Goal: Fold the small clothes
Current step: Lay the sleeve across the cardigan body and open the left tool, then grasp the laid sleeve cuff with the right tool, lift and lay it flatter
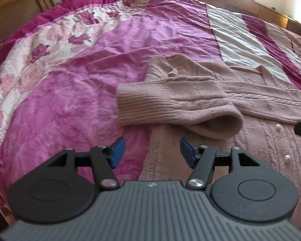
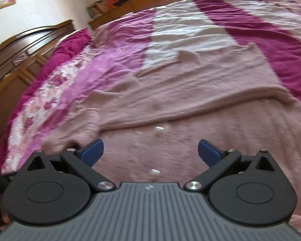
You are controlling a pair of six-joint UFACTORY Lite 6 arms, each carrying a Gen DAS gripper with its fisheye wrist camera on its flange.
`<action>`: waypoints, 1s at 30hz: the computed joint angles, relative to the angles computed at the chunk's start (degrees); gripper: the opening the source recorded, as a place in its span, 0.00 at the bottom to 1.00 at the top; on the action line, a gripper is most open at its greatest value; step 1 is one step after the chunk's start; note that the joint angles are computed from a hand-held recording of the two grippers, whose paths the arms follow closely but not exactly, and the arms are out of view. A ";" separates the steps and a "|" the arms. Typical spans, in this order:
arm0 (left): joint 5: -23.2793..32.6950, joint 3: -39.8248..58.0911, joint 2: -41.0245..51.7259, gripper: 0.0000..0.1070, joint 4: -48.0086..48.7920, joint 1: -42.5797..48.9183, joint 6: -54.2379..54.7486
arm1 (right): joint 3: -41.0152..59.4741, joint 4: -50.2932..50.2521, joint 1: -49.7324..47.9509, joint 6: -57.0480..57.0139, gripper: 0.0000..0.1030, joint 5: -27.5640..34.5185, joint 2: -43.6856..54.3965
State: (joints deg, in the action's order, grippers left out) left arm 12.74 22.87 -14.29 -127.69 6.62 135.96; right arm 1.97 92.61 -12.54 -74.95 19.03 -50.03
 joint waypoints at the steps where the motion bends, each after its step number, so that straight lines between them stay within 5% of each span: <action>1: 0.17 -0.07 0.37 0.58 -0.69 0.34 0.79 | 1.61 4.75 2.57 -3.51 1.00 -0.68 2.88; 11: 2.12 -0.39 3.61 0.58 -4.86 2.34 5.91 | 17.08 38.58 17.71 -29.76 0.98 -0.05 29.07; 30: 4.19 -0.20 6.80 0.58 -6.66 3.49 8.61 | 32.47 37.86 20.98 -21.62 0.85 5.03 52.54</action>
